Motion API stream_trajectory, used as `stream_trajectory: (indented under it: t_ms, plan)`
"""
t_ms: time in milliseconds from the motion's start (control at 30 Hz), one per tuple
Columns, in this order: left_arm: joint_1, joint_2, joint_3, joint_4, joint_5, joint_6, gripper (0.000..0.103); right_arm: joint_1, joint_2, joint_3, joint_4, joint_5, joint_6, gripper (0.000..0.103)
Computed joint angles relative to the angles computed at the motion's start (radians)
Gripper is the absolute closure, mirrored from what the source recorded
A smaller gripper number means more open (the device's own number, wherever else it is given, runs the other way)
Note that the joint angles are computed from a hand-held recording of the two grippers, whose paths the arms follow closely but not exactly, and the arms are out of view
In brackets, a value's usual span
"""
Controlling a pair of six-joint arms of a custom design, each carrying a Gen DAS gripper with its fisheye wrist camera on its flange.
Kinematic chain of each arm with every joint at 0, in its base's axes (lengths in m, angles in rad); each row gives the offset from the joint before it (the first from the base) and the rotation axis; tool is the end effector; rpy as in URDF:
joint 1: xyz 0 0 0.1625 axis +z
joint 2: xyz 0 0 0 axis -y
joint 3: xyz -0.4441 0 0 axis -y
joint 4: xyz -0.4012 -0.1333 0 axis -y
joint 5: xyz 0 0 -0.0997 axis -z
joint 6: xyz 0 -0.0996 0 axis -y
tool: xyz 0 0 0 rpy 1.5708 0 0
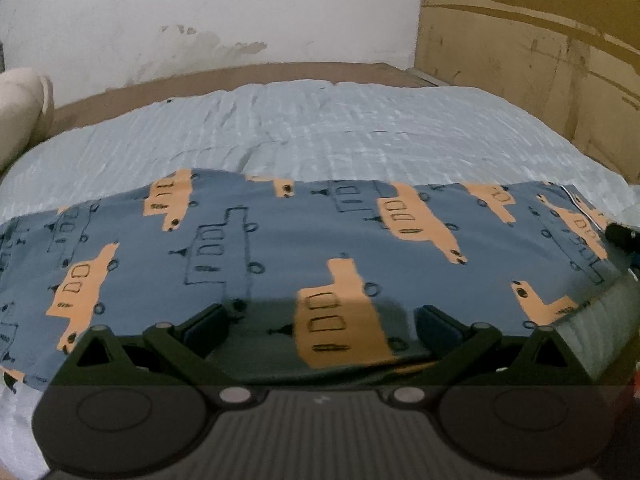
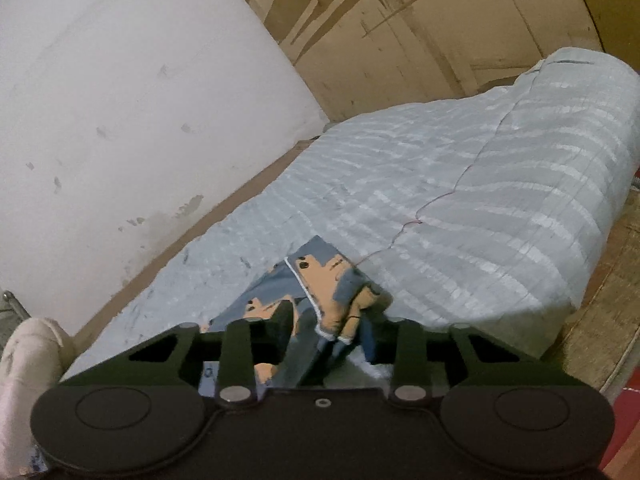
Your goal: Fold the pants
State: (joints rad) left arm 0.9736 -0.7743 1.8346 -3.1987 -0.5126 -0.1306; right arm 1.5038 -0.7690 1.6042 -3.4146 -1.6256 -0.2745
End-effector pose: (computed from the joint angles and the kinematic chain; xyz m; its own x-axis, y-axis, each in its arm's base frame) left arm -0.1688 -0.6396 0.1354 -0.7251 -0.2015 -0.6585 0.3830 0.6768 -0.6287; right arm 0.0790 -0.7326 0.2052 -0.9656 -0.0353 0.2575 -0.2349 0.5426 -0.8065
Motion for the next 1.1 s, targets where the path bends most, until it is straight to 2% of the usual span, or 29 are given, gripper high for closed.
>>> stream_trajectory:
  t_ms: [33,100,167,267,433,600,700,833,933,1100]
  plan:
    - [0.002,-0.008,0.005,0.0,-0.007,-0.007,0.001,0.002,0.004,-0.004,-0.004,-0.008,-0.007,0.079]
    - [0.009,-0.028,0.016,-0.001,-0.037,-0.023,0.001,0.008,0.011,-0.009,-0.017,-0.024,-0.029,0.086]
    - [0.015,-0.046,0.021,-0.004,-0.072,-0.041,0.001,0.016,0.016,-0.011,-0.035,-0.034,-0.07,0.087]
    - [0.03,-0.074,0.026,-0.015,-0.149,-0.069,0.001,0.039,0.031,-0.013,-0.08,-0.04,-0.18,0.088]
    - [0.063,-0.124,0.051,-0.073,-0.291,-0.145,0.001,0.087,0.051,0.003,-0.129,0.007,-0.428,0.088]
    - [0.069,-0.145,0.076,-0.127,-0.307,-0.161,0.001,0.137,0.061,0.064,-0.134,0.062,-0.68,0.088]
    - [0.07,-0.15,0.082,-0.134,-0.306,-0.163,0.001,0.161,0.064,0.107,-0.098,0.052,-0.775,0.089]
    - [0.073,-0.152,0.082,-0.117,-0.308,-0.167,0.001,0.18,0.089,0.154,-0.095,0.0,-0.818,0.089]
    - [0.075,-0.144,0.07,-0.101,-0.316,-0.163,0.001,0.175,0.108,0.168,-0.11,-0.021,-0.795,0.087]
    - [0.088,-0.116,0.013,-0.042,-0.379,-0.154,0.001,0.146,0.114,0.188,-0.158,0.027,-0.728,0.084]
